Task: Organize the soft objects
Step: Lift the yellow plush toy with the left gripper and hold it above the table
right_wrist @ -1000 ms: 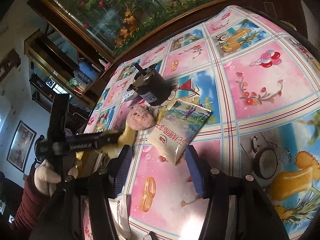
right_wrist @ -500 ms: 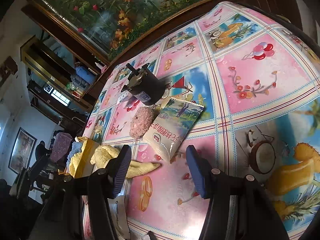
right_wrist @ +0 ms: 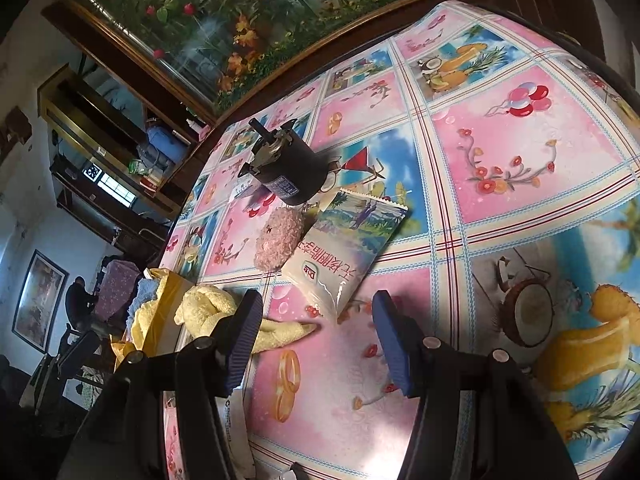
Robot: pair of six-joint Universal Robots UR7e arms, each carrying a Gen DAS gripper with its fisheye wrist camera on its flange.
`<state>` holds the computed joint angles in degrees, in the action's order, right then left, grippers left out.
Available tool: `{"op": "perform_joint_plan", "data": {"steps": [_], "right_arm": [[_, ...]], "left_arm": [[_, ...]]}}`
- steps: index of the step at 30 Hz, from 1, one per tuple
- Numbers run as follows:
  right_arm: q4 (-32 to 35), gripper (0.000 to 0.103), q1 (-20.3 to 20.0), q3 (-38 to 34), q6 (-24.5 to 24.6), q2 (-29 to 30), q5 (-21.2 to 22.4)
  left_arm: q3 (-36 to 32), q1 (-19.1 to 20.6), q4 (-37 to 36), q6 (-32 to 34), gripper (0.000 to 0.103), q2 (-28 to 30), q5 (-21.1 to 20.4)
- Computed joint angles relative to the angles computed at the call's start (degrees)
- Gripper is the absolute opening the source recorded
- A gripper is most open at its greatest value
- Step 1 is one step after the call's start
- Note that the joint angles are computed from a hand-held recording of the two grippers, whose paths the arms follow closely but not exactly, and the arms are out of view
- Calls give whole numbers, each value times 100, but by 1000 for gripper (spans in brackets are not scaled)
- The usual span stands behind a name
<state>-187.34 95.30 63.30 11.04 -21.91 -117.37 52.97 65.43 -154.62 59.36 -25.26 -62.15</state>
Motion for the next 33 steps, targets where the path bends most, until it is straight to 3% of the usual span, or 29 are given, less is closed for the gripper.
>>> {"op": "perform_joint_plan", "data": {"steps": [33], "right_arm": [[132,58,-12,-48,12,28,-13]], "left_arm": [[-28,40,-138,122,71,88,143]]}}
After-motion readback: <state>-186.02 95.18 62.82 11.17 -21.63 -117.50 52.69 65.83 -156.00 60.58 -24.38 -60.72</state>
